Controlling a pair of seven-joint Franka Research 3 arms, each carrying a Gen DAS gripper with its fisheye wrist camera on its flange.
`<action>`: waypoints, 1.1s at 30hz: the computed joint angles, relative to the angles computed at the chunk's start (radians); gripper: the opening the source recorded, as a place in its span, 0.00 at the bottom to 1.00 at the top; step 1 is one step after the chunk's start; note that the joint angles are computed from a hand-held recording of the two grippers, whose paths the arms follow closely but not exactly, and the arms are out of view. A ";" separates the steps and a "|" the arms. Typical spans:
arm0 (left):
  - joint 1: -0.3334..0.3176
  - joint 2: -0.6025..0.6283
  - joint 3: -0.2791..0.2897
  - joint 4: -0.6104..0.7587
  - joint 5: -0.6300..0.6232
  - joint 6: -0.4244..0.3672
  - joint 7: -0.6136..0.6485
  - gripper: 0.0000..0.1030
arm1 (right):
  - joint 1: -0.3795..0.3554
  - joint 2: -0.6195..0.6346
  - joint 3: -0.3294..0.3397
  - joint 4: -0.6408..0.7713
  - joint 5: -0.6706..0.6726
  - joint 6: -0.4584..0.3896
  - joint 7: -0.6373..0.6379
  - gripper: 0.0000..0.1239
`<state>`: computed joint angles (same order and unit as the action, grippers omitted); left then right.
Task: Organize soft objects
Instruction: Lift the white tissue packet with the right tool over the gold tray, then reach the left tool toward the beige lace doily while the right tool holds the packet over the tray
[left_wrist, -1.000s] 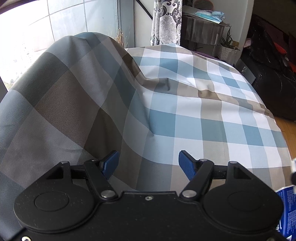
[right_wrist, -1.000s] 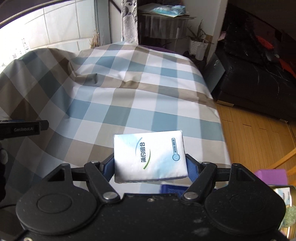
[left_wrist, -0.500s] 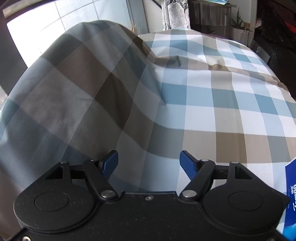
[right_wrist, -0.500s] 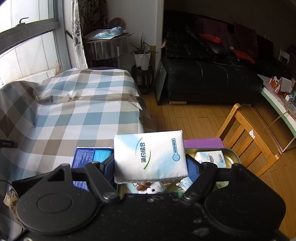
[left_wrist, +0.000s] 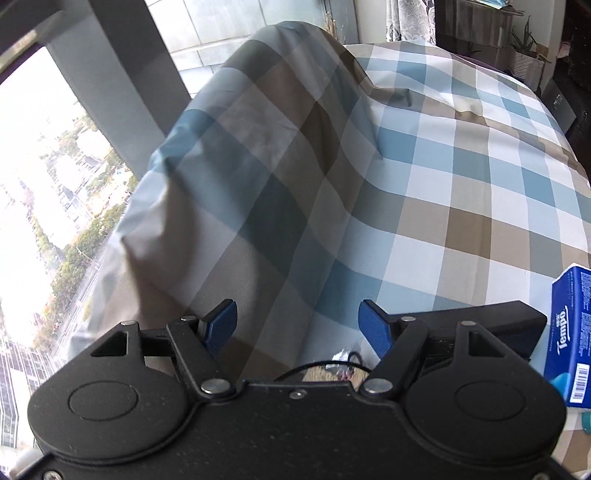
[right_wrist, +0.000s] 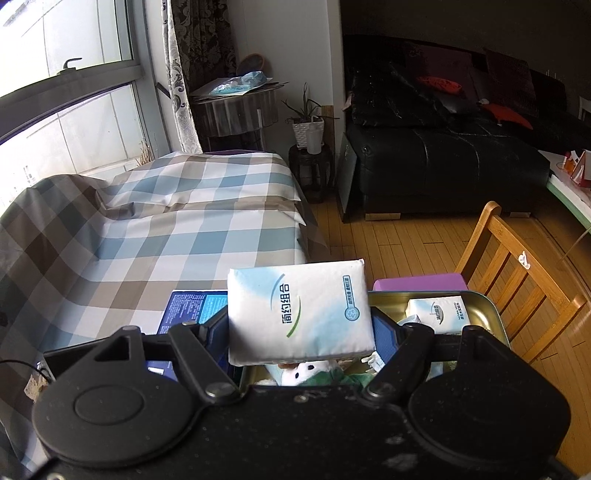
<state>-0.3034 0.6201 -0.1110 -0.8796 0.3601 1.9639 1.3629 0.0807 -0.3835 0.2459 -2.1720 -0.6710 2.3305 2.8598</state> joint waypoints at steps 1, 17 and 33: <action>-0.006 -0.037 0.006 -0.045 0.011 -0.001 -0.021 0.68 | 0.003 -0.011 -0.004 -0.015 0.002 0.015 0.001 0.60; 0.006 -0.253 -0.047 -0.395 0.061 -0.122 -0.240 0.69 | -0.066 -0.142 0.029 -0.145 0.128 0.173 -0.032 0.60; 0.046 -0.235 -0.088 -0.470 -0.072 0.151 -0.174 0.68 | -0.098 -0.130 0.064 -0.133 0.146 0.119 -0.030 0.60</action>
<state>-0.2573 0.3851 -0.1985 -1.3498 0.2885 2.1148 1.1892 -0.0168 -0.5133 0.3094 -2.3048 -0.5249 2.4495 2.8299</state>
